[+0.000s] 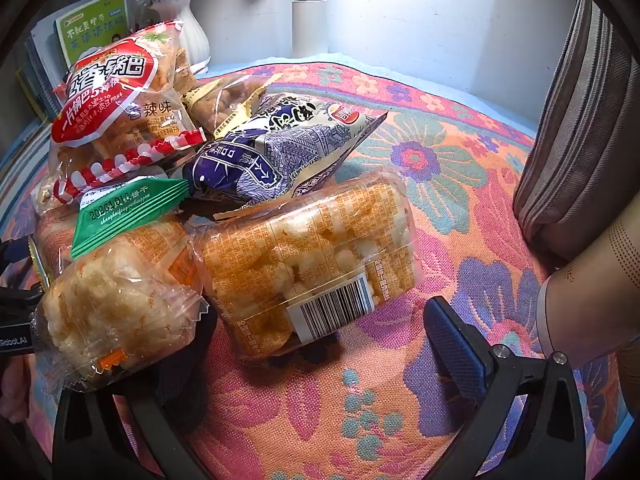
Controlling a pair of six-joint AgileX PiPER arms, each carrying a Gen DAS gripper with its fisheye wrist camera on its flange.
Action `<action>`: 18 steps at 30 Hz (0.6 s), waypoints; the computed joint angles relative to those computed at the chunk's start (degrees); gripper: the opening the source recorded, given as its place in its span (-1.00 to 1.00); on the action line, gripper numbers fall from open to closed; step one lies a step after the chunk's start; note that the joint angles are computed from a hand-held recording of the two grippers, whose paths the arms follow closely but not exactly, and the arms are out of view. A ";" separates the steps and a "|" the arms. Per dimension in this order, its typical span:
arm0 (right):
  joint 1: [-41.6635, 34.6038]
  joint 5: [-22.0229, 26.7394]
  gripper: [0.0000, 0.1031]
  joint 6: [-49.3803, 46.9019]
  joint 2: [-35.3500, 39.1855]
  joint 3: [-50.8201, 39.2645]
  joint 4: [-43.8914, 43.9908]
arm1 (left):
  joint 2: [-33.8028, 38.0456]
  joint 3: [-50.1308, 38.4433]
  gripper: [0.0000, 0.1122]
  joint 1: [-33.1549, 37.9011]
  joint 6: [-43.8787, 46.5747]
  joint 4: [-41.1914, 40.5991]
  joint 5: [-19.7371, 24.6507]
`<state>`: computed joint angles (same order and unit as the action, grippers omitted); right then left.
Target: Organize snacks
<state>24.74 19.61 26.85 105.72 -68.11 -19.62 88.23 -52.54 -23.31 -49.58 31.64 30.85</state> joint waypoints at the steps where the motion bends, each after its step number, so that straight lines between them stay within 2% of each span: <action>1: 0.00 0.00 1.00 0.00 0.00 0.00 0.00 | 0.02 -0.13 0.84 0.14 0.79 -0.99 0.08; 5: 0.09 0.56 1.00 0.60 -0.07 -0.13 0.03 | -0.34 -0.08 0.84 -0.64 0.19 -1.09 1.19; 11: -1.81 6.52 1.00 -16.24 -4.16 1.02 14.16 | -4.43 4.80 0.84 -7.06 -10.10 3.44 4.27; 14: -1.65 6.52 1.00 -20.48 -6.00 3.34 16.85 | -4.72 4.25 0.84 -5.89 -7.53 1.94 4.42; 18: 0.17 0.33 1.00 -12.13 -13.95 14.64 10.52 | -10.20 9.10 0.83 -10.16 -11.25 6.02 4.58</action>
<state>24.91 19.94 14.73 91.77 -53.47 -9.10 78.03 -43.43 -33.48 -60.83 37.66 35.43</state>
